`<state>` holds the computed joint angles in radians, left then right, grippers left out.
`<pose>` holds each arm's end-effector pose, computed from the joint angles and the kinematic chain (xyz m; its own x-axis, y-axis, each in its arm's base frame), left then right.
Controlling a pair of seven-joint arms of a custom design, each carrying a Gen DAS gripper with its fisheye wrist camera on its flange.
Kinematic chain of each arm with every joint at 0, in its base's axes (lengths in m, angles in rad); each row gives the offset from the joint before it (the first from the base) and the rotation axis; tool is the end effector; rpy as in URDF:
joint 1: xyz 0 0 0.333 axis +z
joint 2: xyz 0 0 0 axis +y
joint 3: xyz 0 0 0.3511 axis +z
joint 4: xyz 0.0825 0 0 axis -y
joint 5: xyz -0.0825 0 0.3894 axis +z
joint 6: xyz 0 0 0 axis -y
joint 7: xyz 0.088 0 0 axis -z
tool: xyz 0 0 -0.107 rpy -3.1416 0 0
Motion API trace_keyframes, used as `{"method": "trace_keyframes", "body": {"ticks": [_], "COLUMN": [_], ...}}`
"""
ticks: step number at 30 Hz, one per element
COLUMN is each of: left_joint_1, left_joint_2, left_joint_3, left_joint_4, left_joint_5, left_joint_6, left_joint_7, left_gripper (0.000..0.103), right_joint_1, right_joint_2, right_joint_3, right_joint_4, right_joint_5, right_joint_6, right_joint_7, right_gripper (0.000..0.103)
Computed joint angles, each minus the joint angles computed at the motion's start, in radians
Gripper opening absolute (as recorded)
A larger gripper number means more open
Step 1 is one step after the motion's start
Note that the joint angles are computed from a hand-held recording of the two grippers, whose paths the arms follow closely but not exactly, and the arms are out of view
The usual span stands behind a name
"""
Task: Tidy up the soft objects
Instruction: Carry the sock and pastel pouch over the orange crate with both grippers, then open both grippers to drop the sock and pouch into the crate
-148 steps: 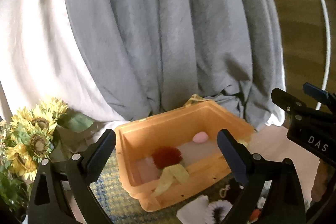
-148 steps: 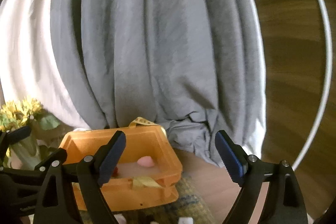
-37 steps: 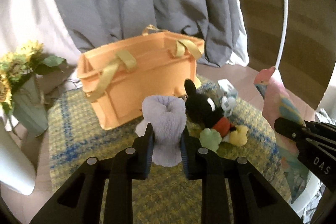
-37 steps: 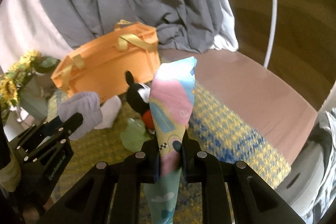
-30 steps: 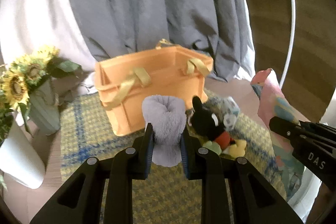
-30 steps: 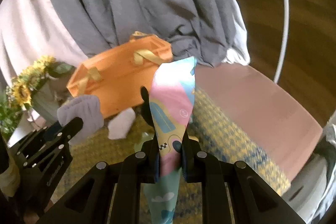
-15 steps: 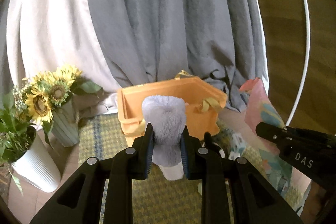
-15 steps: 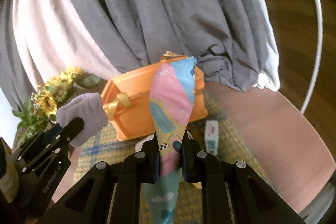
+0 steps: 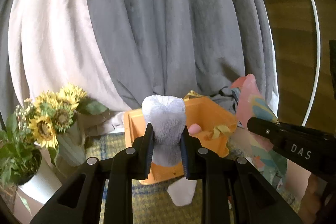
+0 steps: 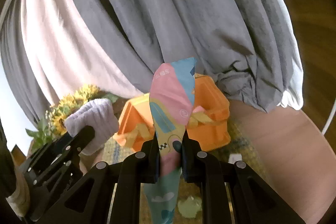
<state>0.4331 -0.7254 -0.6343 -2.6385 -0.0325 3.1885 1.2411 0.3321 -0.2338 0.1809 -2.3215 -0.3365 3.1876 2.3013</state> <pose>0.3742 -0.1334 0.5905 0.0699 -0.9952 -0.0682 -0.3624 0.0383 -0.9312 0.4270 0.2854 0.5949 0.3126 -0.8982 -0.3089 -0.5451 0.0967 -0.8327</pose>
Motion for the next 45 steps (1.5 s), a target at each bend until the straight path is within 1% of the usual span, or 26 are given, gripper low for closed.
{"method": "trace_keyframes", "body": {"ticks": [5, 7, 8, 10, 12, 14, 15, 18, 20, 21, 24, 27, 29, 30, 31, 32, 33, 34, 35, 39, 41, 42, 44, 45], "left_joint_1": [0.036, 0.053, 0.057, 0.066, 0.076, 0.072, 0.069, 0.072, 0.097, 0.12, 0.166, 0.167, 0.208, 0.212, 0.235, 0.267, 0.321, 0.348, 0.353, 0.432, 0.457, 0.453, 0.495, 0.523], "left_joint_2": [0.052, 0.078, 0.093, 0.13, 0.163, 0.207, 0.23, 0.292, 0.325, 0.344, 0.4, 0.448, 0.479, 0.489, 0.504, 0.514, 0.527, 0.535, 0.547, 0.6, 0.621, 0.63, 0.642, 0.647], "left_joint_3": [-0.002, -0.006, -0.006, -0.007, -0.009, 0.0, 0.004, 0.007, -0.013, -0.032, -0.073, -0.074, -0.109, -0.111, -0.132, -0.159, -0.206, -0.229, -0.231, -0.296, -0.316, -0.313, -0.345, -0.369], "left_joint_4": [0.039, 0.056, 0.064, 0.082, 0.098, 0.119, 0.129, 0.159, 0.175, 0.188, 0.217, 0.241, 0.261, 0.266, 0.276, 0.285, 0.299, 0.308, 0.318, 0.365, 0.382, 0.387, 0.396, 0.401], "left_joint_5": [0.013, 0.014, 0.013, 0.013, 0.006, -0.006, -0.012, -0.031, -0.043, -0.047, -0.051, -0.056, -0.048, -0.043, -0.034, -0.024, -0.008, 0.008, 0.023, 0.11, 0.16, 0.177, 0.254, 0.304], "left_joint_6": [0.034, 0.048, 0.056, 0.076, 0.094, 0.109, 0.115, 0.121, 0.125, 0.124, 0.121, 0.114, 0.102, 0.1, 0.096, 0.092, 0.086, 0.078, 0.067, 0.016, -0.011, -0.022, -0.035, -0.039], "left_joint_7": [0.029, 0.046, 0.056, 0.083, 0.111, 0.143, 0.16, 0.212, 0.242, 0.256, 0.295, 0.327, 0.338, 0.339, 0.339, 0.333, 0.322, 0.309, 0.299, 0.243, 0.212, 0.202, 0.139, 0.097], "left_gripper": [0.023, 0.023, 0.023, 0.023, 0.023, 0.023, 0.023, 0.023, 0.023, 0.023, 0.023, 0.023, 0.023, 0.023, 0.023, 0.023, 0.023, 0.023, 0.023, 0.023, 0.023, 0.023, 0.024, 0.025], "right_joint_1": [-0.086, -0.142, -0.195, -0.26, -0.343, -0.386, -0.382, -0.341, -0.308, -0.289, -0.244, -0.196, -0.162, -0.149, -0.133, -0.111, -0.092, -0.072, -0.054, -0.038, -0.035, -0.031, -0.03, -0.022], "right_joint_2": [0.048, 0.071, 0.085, 0.106, 0.135, 0.171, 0.189, 0.244, 0.287, 0.302, 0.364, 0.409, 0.44, 0.451, 0.465, 0.481, 0.491, 0.505, 0.516, 0.56, 0.577, 0.582, 0.596, 0.601], "right_joint_3": [0.071, 0.118, 0.162, 0.216, 0.285, 0.323, 0.323, 0.302, 0.276, 0.261, 0.234, 0.2, 0.17, 0.158, 0.143, 0.12, 0.099, 0.076, 0.056, 0.049, 0.048, 0.044, 0.049, 0.041], "right_joint_4": [0.06, 0.09, 0.111, 0.144, 0.189, 0.242, 0.265, 0.33, 0.377, 0.396, 0.454, 0.501, 0.535, 0.547, 0.564, 0.583, 0.596, 0.612, 0.624, 0.657, 0.663, 0.664, 0.676, 0.684], "right_joint_5": [-0.04, -0.08, -0.12, -0.196, -0.313, -0.438, -0.475, -0.514, -0.554, -0.571, -0.533, -0.512, -0.502, -0.492, -0.485, -0.491, -0.493, -0.498, -0.495, -0.385, -0.327, -0.301, -0.243, -0.231], "right_joint_6": [0.019, 0.021, 0.022, 0.019, 0.012, -0.012, -0.025, -0.068, -0.089, -0.102, -0.13, -0.161, -0.179, -0.187, -0.196, -0.205, -0.21, -0.214, -0.222, -0.251, -0.263, -0.272, -0.301, -0.31], "right_joint_7": [0.064, 0.115, 0.164, 0.251, 0.38, 0.505, 0.539, 0.57, 0.617, 0.642, 0.639, 0.638, 0.652, 0.65, 0.651, 0.668, 0.682, 0.7, 0.711, 0.634, 0.598, 0.584, 0.53, 0.509], "right_gripper": [0.017, 0.017, 0.017, 0.017, 0.017, 0.017, 0.017, 0.017, 0.017, 0.017, 0.017, 0.017, 0.017, 0.017, 0.017, 0.017, 0.017, 0.017, 0.017, 0.017, 0.018, 0.019, 0.021, 0.024]}}
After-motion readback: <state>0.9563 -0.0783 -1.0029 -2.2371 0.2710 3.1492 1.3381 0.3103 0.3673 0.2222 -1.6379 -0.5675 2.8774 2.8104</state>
